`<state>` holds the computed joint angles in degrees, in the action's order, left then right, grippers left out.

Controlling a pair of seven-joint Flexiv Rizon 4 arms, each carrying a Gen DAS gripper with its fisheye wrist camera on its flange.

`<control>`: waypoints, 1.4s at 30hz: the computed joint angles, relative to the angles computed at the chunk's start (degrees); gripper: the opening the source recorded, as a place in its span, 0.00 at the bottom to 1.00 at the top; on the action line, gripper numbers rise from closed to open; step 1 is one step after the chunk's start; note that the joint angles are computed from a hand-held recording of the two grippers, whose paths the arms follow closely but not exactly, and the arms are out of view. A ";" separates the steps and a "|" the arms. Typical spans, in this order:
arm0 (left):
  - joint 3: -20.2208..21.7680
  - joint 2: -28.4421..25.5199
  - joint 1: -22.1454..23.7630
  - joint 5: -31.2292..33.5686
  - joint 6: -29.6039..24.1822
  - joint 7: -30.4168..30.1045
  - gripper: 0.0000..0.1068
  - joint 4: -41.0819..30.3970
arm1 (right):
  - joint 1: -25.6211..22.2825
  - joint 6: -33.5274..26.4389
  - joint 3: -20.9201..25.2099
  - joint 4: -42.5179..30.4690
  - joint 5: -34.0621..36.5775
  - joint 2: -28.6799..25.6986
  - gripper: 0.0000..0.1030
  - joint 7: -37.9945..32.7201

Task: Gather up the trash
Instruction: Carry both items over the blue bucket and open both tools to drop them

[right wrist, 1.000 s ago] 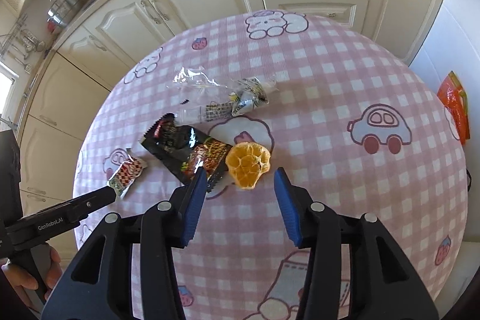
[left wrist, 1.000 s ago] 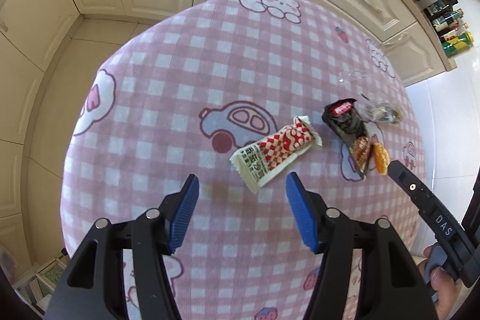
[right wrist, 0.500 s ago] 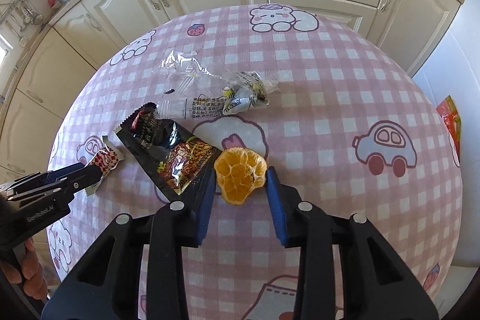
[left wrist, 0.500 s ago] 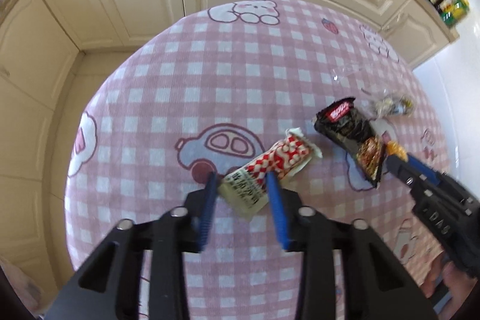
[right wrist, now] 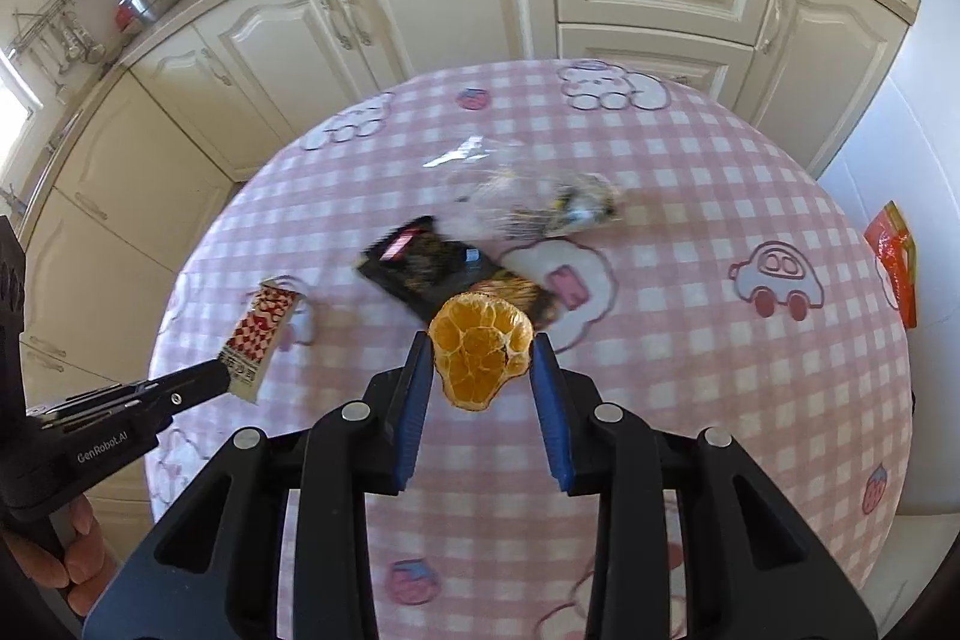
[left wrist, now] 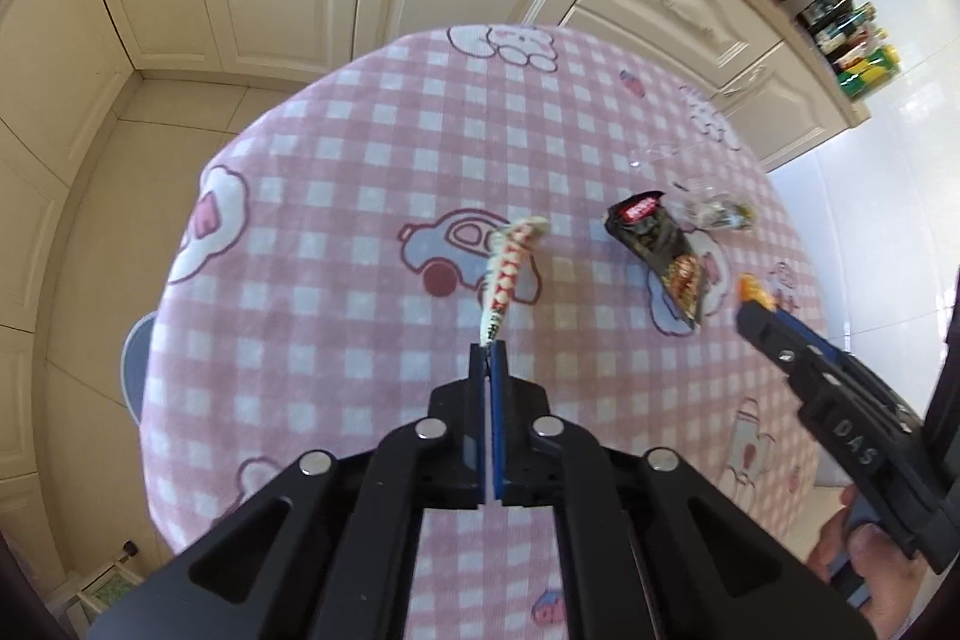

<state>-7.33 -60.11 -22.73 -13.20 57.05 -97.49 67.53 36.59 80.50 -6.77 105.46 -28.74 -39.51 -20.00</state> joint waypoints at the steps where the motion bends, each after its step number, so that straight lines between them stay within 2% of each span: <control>1: -0.73 0.91 0.68 -0.22 1.02 0.76 0.01 1.74 | 0.43 -0.24 0.12 -0.57 -0.01 -0.18 0.30 0.20; 6: -4.52 7.64 5.31 -2.66 7.82 5.86 0.01 14.30 | 2.17 -1.72 2.39 -4.87 0.29 -1.80 0.30 0.70; 16: -5.52 17.10 11.74 -6.34 15.65 11.32 0.01 30.17 | 5.32 -7.57 7.19 -16.34 0.78 -6.59 0.30 -1.73; 22: -6.62 22.73 17.42 -9.33 19.63 14.58 0.01 39.72 | 7.30 -11.28 10.34 -26.78 2.31 -11.75 0.30 -5.29; 28: -5.36 26.66 21.96 -11.41 21.80 16.39 0.01 45.94 | 9.32 -15.92 14.45 -41.75 6.16 -19.47 0.30 -11.66; 34: -4.77 28.97 26.72 -13.72 23.10 18.51 0.01 49.96 | 12.16 -23.29 16.86 -59.44 10.45 -28.17 0.30 -18.72; 39: -4.85 29.26 29.63 -15.42 23.24 20.50 0.01 50.57 | 14.57 -30.89 17.26 -75.05 13.45 -35.55 0.30 -23.12; 42: -5.19 28.75 30.53 -16.15 22.97 21.77 0.01 49.57 | 15.68 -34.37 16.27 -81.77 14.94 -38.62 0.30 -24.42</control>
<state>-12.52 -31.36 7.81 -29.36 80.02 -75.72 117.11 52.27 46.13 9.50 23.69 -13.80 -78.13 -44.42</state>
